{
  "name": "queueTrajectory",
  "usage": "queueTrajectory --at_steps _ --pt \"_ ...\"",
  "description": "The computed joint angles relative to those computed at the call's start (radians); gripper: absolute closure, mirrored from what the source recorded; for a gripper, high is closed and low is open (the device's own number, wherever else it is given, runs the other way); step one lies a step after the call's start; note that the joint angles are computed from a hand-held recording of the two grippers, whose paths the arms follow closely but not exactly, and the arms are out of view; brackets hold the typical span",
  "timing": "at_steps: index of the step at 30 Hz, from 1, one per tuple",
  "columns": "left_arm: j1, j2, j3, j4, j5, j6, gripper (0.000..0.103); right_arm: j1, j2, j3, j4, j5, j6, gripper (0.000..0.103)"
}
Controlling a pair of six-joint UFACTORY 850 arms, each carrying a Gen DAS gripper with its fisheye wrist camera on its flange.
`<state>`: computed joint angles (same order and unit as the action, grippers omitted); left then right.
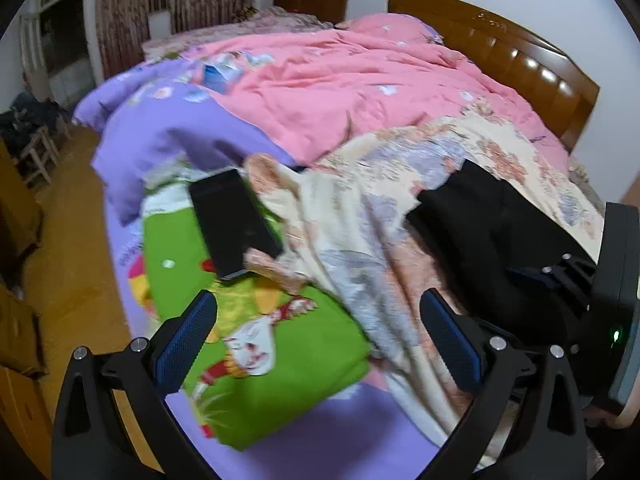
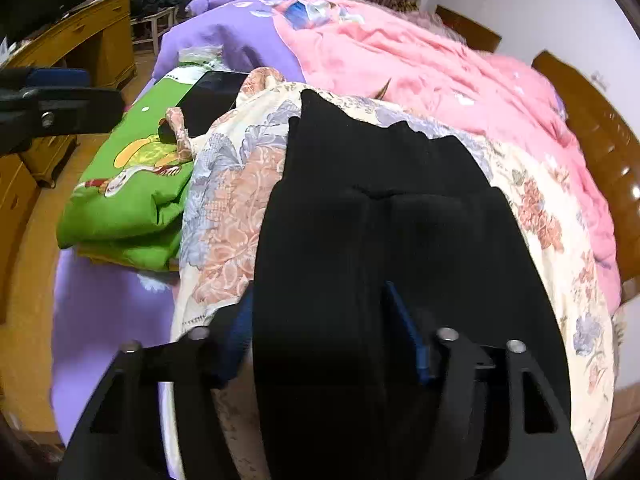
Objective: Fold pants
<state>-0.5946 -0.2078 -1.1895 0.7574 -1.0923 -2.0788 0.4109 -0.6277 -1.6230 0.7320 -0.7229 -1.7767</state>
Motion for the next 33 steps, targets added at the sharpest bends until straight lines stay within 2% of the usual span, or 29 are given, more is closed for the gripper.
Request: queueTrajectory --at_steps 1,3,6,9,10,12,14,17,19,21,22,23,24,26,27,28,30,33 --pt "0.006 0.001 0.004 0.007 0.028 -0.009 0.002 -0.008 -0.001 -0.005 0.019 -0.016 -0.015 0.067" --pt "0.021 0.013 0.02 0.045 0.114 -0.052 0.002 -0.026 -0.01 -0.03 0.067 -0.076 -0.033 0.077" --pt "0.056 0.031 0.039 0.122 0.257 -0.152 0.002 -0.059 -0.016 -0.059 0.142 -0.149 -0.06 0.079" --pt "0.114 0.043 0.069 0.297 0.502 -0.338 0.002 -0.084 -0.024 -0.078 0.202 -0.203 -0.065 0.079" --pt "0.131 0.035 0.066 0.335 0.553 -0.37 0.002 -0.088 -0.027 -0.084 0.21 -0.215 -0.063 0.079" --pt "0.157 -0.009 0.017 0.333 0.604 -0.33 0.002 -0.093 -0.042 -0.104 0.209 -0.243 -0.041 0.079" --pt "0.187 -0.046 -0.023 0.239 0.65 -0.231 0.002 -0.096 -0.047 -0.107 0.22 -0.252 -0.044 0.079" --pt "0.218 -0.096 -0.067 0.112 0.665 -0.12 0.003 -0.103 -0.047 -0.104 0.25 -0.262 -0.056 0.08" --pt "0.23 -0.106 -0.069 0.131 0.681 -0.14 0.006 -0.11 -0.051 -0.11 0.268 -0.276 -0.057 0.08" --pt "0.244 -0.126 -0.09 0.104 0.689 -0.087 0.027 -0.111 -0.055 -0.118 0.268 -0.285 -0.052 0.08" --pt "0.253 -0.138 -0.107 0.041 0.691 -0.005 0.054 -0.11 -0.056 -0.12 0.264 -0.286 -0.05 0.08" --pt "0.261 -0.155 -0.131 -0.036 0.679 0.094 0.066 -0.108 -0.057 -0.122 0.256 -0.283 -0.043 0.08" --pt "0.261 -0.18 -0.169 -0.087 0.629 0.183 0.068 -0.105 -0.064 -0.135 0.231 -0.285 -0.012 0.078" --pt "0.247 -0.203 -0.214 -0.08 0.549 0.254 0.075 -0.104 -0.087 -0.184 0.165 -0.321 0.07 0.064" --pt "0.237 -0.209 -0.228 -0.066 0.516 0.273 0.075 -0.106 -0.092 -0.202 0.137 -0.336 0.094 0.032" --pt "0.231 -0.213 -0.237 -0.053 0.497 0.283 0.076 -0.113 -0.086 -0.203 0.127 -0.333 0.1 0.011" --pt "0.217 -0.225 -0.261 -0.014 0.45 0.305 0.076 -0.148 -0.08 -0.213 0.158 -0.363 0.067 0.01" --pt "0.198 -0.241 -0.293 0.034 0.387 0.343 0.076 -0.184 -0.118 -0.294 0.079 -0.376 0.134 0.01"
